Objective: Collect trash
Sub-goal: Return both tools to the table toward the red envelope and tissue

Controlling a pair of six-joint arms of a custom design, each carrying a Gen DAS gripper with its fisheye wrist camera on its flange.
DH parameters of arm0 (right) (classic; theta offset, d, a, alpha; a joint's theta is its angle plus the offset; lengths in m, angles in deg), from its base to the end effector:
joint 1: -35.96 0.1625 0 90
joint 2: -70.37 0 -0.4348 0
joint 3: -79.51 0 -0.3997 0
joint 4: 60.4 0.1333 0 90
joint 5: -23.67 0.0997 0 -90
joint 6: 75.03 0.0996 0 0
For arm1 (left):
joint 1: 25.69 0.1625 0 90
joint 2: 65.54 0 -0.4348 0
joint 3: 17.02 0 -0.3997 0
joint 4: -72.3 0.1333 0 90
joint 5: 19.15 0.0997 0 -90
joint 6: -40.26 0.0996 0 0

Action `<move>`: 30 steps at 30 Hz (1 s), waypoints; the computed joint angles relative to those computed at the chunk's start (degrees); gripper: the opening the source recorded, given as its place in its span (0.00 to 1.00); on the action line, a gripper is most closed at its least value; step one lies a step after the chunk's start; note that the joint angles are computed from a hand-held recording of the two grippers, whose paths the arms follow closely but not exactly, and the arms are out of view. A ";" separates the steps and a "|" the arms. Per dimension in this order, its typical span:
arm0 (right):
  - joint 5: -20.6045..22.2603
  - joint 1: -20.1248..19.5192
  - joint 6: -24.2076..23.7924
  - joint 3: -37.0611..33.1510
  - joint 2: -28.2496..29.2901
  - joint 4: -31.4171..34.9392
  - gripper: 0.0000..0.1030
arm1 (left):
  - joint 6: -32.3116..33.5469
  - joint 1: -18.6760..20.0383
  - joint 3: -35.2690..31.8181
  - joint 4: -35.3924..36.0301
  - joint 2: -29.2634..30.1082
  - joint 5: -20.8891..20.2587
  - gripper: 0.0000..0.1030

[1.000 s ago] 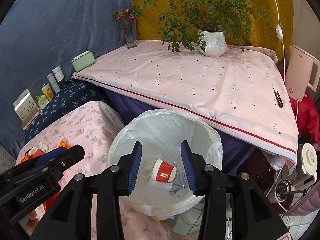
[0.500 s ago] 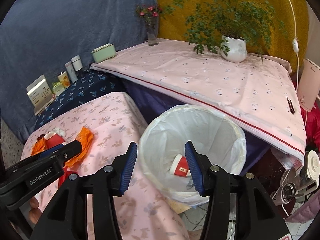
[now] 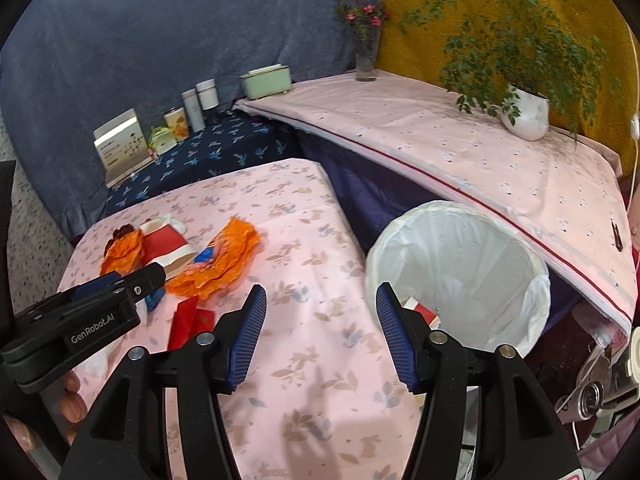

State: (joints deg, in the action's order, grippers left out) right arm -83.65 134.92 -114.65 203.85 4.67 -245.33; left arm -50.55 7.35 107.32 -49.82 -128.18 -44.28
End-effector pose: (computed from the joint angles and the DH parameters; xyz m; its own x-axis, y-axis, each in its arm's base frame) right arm 0.1839 -0.5010 0.1998 -0.6675 -0.4882 0.5623 -0.7155 0.6295 -0.3029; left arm -0.2597 -0.4355 0.1107 -0.7310 -0.4826 -0.4825 0.1328 0.5929 -0.7943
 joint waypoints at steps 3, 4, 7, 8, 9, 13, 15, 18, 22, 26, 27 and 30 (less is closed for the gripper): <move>0.08 0.58 0.14 0.58 0.40 0.74 0.54 | -4.22 -0.27 1.08 4.08 -1.82 -0.28 0.58; 0.01 0.78 0.16 0.68 0.59 0.88 0.54 | -5.55 -0.36 1.33 5.48 -2.29 -0.42 0.58; -0.17 1.36 0.17 1.28 1.23 0.97 0.54 | -9.01 -0.42 2.01 8.72 -3.40 -0.91 0.60; -0.16 1.50 0.18 1.52 1.38 0.97 0.55 | -10.19 -0.42 2.41 9.65 -3.92 -1.15 0.63; -0.19 1.68 0.20 1.69 1.69 0.89 0.55 | -11.39 -0.44 2.77 10.62 -4.39 -1.33 0.64; -0.51 2.38 -0.04 2.31 2.80 0.62 0.57 | -15.52 -0.62 3.84 14.84 -5.75 -2.26 0.65; -0.77 2.68 0.03 2.51 3.43 0.52 0.58 | -17.74 -0.57 4.24 17.41 -6.41 -2.89 0.70; -1.04 3.02 0.32 2.80 4.33 0.07 0.63 | -20.72 -0.45 5.37 20.40 -7.79 -3.92 0.75; -1.38 3.57 1.09 2.64 5.47 1.00 0.63 | -24.63 -0.31 7.48 23.68 -10.22 -5.56 0.81; -2.00 4.24 1.47 2.56 7.05 1.21 0.63 | -25.77 0.35 10.13 24.13 -12.94 -7.36 0.86; -2.13 4.42 1.63 2.50 7.53 1.38 0.63 | -25.97 0.54 10.74 24.11 -13.61 -7.78 0.89; -2.47 4.87 2.26 2.16 9.16 2.03 0.63 | -26.64 1.06 12.61 24.40 -15.39 -8.68 0.89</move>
